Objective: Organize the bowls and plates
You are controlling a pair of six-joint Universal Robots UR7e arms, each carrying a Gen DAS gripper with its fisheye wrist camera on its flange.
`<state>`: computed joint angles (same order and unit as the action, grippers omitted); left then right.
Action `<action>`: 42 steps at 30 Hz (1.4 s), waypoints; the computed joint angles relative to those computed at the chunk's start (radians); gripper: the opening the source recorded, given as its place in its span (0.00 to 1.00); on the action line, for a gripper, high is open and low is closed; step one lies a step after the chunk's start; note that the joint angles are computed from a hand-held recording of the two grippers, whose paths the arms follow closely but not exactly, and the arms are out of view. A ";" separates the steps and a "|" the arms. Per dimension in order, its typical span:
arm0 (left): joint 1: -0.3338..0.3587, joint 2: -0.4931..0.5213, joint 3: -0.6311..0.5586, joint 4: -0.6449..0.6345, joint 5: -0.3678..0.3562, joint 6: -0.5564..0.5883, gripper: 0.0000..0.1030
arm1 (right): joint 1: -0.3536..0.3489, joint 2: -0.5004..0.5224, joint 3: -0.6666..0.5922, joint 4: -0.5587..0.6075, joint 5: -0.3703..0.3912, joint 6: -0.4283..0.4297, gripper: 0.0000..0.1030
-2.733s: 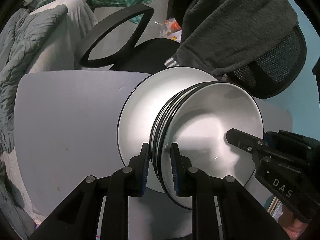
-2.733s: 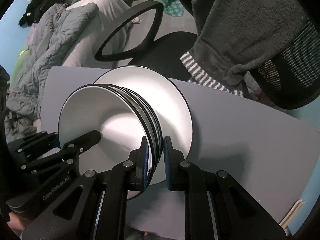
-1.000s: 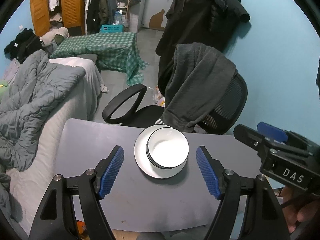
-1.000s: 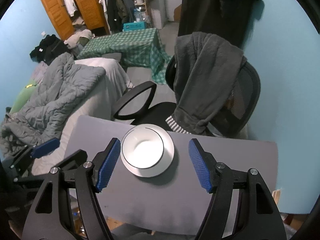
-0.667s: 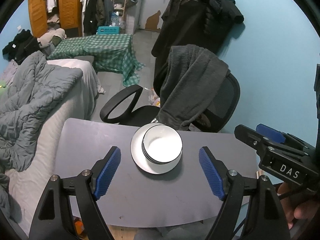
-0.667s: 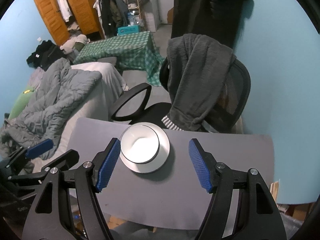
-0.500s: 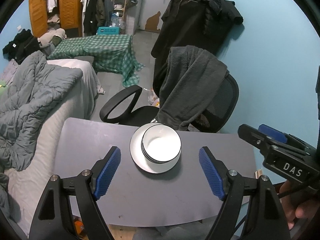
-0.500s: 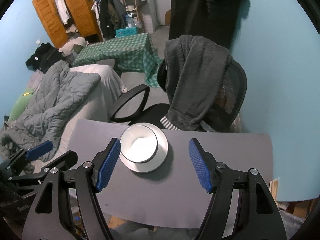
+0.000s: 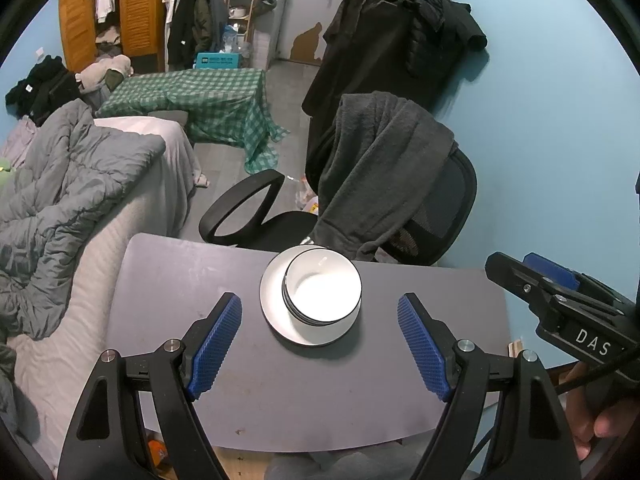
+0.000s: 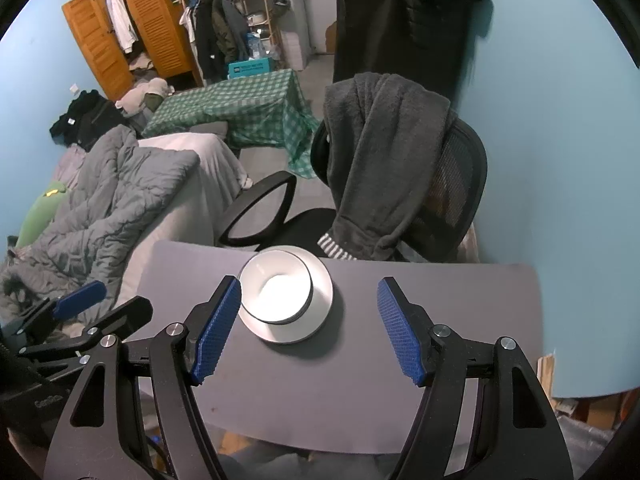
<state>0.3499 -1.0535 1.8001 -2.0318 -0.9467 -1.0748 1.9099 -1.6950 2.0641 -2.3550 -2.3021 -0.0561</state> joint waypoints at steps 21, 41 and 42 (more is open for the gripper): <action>0.004 0.013 -0.023 -0.002 -0.005 0.004 0.79 | 0.002 -0.002 0.000 0.004 0.002 -0.005 0.68; 0.012 0.025 -0.037 0.030 0.020 -0.035 0.79 | 0.001 0.008 -0.010 0.004 0.008 0.000 0.68; 0.010 0.023 -0.036 0.037 0.026 -0.045 0.79 | 0.001 0.008 -0.010 0.006 0.007 0.000 0.68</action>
<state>0.3596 -1.0305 1.7643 -1.9952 -0.9209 -1.1196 1.9107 -1.6866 2.0541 -2.3493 -2.2952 -0.0562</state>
